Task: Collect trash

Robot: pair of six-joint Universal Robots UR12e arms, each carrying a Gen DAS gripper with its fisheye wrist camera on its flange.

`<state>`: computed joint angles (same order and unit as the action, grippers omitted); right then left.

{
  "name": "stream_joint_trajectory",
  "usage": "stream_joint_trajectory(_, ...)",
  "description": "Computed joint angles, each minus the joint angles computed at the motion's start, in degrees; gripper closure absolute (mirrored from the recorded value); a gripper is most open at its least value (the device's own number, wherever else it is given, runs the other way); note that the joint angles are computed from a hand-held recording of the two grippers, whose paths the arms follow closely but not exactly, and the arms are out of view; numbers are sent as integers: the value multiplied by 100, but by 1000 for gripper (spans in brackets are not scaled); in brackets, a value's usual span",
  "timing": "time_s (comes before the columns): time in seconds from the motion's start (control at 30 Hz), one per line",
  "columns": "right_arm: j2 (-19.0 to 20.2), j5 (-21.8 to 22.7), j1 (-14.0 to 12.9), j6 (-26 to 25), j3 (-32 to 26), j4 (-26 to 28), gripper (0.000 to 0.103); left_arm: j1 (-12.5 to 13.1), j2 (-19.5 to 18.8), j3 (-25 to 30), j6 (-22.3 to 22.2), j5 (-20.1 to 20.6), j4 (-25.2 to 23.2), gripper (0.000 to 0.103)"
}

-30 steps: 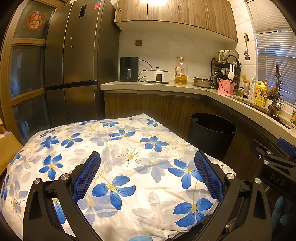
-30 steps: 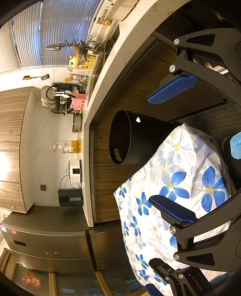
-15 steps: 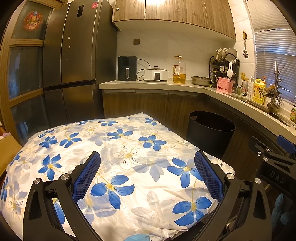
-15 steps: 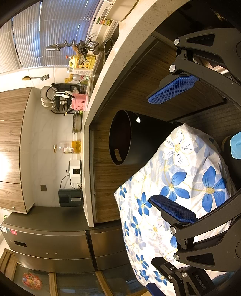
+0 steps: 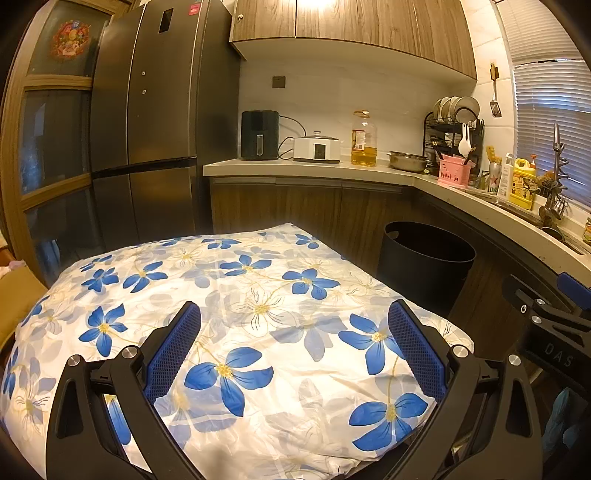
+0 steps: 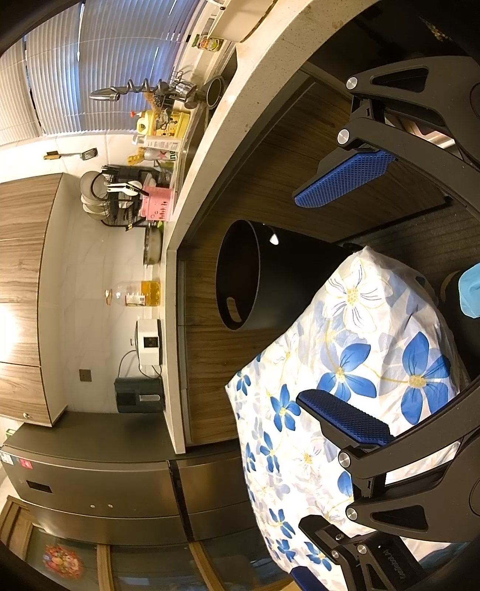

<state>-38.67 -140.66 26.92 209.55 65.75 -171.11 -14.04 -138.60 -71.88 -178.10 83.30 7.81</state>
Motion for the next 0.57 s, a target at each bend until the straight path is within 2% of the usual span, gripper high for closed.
stream_joint_trajectory(0.2,-1,2,-4,1,2,-2,5,1,-6,17,49,14,-18,10)
stream_joint_trajectory(0.27,1,-2,-4,0,1,-8,5,-14,-10,29,27,103,7,6)
stream_joint_trajectory(0.57,-3,-4,-13,6,7,-14,5,8,-1,40,-54,148,-24,6)
